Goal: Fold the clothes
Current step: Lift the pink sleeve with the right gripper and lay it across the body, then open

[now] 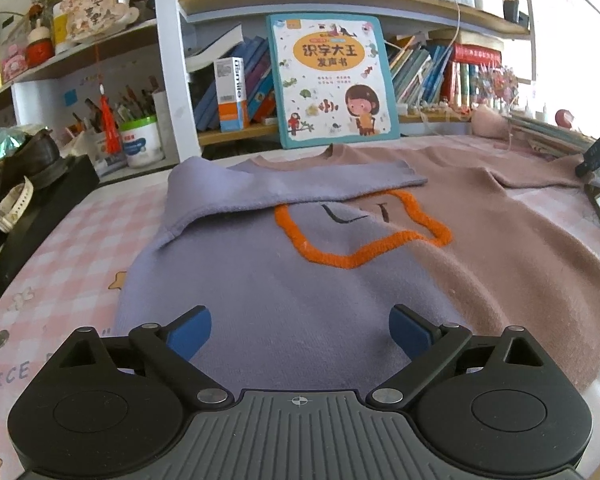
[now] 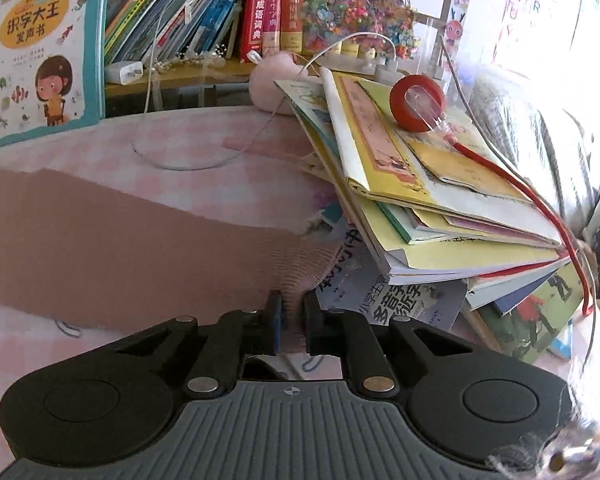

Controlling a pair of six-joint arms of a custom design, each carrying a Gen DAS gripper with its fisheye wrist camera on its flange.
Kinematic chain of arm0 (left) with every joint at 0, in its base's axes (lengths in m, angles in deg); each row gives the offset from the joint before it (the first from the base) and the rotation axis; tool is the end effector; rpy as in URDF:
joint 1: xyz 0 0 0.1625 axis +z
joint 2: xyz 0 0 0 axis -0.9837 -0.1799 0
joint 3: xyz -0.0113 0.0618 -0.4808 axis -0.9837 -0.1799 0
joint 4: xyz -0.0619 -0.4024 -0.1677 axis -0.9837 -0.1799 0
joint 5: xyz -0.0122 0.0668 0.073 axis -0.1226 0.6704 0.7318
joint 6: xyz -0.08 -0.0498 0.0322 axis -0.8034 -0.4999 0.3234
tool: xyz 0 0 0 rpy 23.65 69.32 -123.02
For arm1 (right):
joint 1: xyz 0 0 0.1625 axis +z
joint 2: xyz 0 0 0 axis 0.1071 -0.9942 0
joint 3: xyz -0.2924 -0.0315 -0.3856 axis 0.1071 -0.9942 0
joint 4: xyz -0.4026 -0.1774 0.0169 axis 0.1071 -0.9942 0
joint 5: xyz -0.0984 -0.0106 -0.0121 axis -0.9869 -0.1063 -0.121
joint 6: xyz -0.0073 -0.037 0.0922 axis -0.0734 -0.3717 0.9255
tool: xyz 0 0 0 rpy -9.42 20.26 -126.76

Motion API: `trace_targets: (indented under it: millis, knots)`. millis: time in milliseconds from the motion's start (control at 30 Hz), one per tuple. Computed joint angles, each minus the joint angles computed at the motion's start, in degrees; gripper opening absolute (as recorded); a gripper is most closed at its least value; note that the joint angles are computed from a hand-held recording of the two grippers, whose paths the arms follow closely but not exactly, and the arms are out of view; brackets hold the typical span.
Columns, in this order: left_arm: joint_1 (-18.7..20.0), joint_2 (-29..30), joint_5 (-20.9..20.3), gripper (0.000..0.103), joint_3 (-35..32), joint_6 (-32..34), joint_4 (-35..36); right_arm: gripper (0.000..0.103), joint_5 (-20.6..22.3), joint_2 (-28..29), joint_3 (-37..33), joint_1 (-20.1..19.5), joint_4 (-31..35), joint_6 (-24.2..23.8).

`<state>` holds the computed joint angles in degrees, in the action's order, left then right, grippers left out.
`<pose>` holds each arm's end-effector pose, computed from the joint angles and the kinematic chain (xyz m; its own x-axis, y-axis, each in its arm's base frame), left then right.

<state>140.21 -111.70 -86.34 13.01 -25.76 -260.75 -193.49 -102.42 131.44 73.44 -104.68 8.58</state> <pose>-0.2198 -0.7684 0.0579 -0.5865 0.3995 -0.7045 0.7941 0.4548 -0.4032 -0.0694 -0.8014 0.4071 -0.6281 0.3565 0.6917 -0.3435 0.6705 -0.6575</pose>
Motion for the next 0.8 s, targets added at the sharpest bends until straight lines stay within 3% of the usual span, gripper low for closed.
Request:
trace_targets:
  millis: [67,300,567,800]
  knots:
    - [0.1,-0.1,-0.4,0.098,0.2,-0.2,-0.4,0.009,2.0,-1.1,0.9,0.3,0.9,2.3]
    - [-0.1,0.2,-0.7,0.098,0.3,1.4,-1.4,0.009,15.3,-4.4,2.7,3.0,4.9,7.8]
    - [0.1,0.1,-2.0,0.098,0.8,2.1,-3.2,0.009,26.1,0.4,-2.6,8.7,8.8,3.7]
    - [0.2,-0.1,-2.5,0.098,0.9,1.3,-3.1,0.009,31.4,8.1,-12.7,13.2,17.4,1.9]
